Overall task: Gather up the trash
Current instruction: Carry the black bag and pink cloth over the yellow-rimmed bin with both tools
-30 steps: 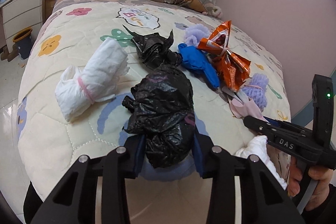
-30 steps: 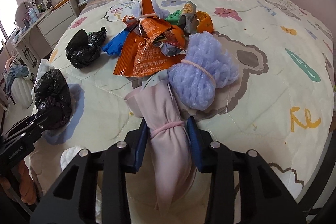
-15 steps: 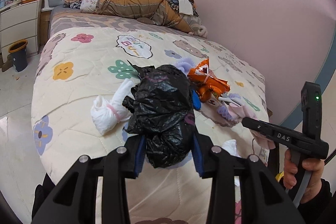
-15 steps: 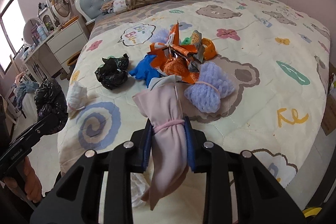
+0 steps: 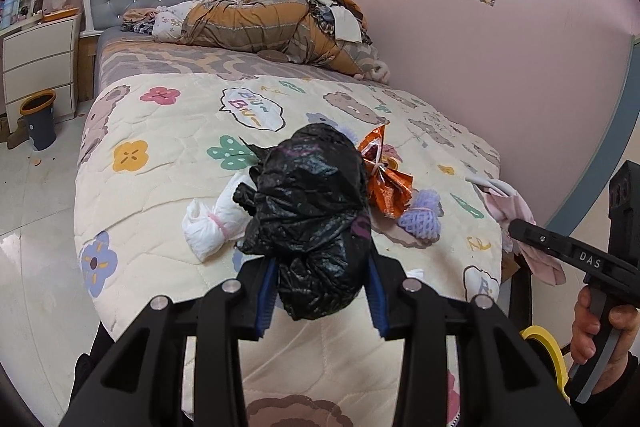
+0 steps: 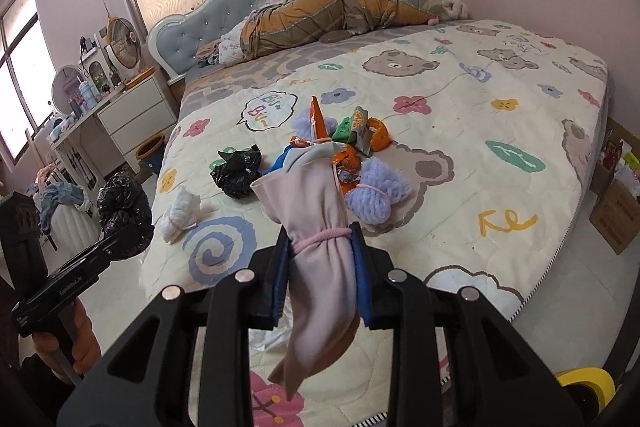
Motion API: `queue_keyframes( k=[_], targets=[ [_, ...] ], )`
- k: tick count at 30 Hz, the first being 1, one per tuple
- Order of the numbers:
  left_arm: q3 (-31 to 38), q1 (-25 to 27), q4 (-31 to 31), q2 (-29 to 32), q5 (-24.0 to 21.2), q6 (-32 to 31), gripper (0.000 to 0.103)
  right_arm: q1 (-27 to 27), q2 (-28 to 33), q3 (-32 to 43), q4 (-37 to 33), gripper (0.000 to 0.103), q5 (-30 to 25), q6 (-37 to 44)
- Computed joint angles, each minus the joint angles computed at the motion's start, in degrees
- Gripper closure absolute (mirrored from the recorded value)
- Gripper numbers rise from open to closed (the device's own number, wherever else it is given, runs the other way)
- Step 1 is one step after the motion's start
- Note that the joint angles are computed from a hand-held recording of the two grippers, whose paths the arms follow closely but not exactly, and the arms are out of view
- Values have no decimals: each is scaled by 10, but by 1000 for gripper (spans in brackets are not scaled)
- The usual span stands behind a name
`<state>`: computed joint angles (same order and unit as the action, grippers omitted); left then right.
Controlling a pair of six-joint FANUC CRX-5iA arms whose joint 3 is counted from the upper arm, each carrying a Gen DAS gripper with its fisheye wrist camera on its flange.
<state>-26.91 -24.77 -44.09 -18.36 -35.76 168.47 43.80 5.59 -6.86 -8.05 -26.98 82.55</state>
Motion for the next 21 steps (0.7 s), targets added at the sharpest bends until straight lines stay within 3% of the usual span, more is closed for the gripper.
queue_keyframes(
  k=[10,21],
  targets=[
    [39,-40,24,29,-1,-44,68,-9,-94,-100,43,76,37,-56],
    [95,-77,74,81,14,-116,68,-22,-189,-206,149,76,70,-159]
  ],
)
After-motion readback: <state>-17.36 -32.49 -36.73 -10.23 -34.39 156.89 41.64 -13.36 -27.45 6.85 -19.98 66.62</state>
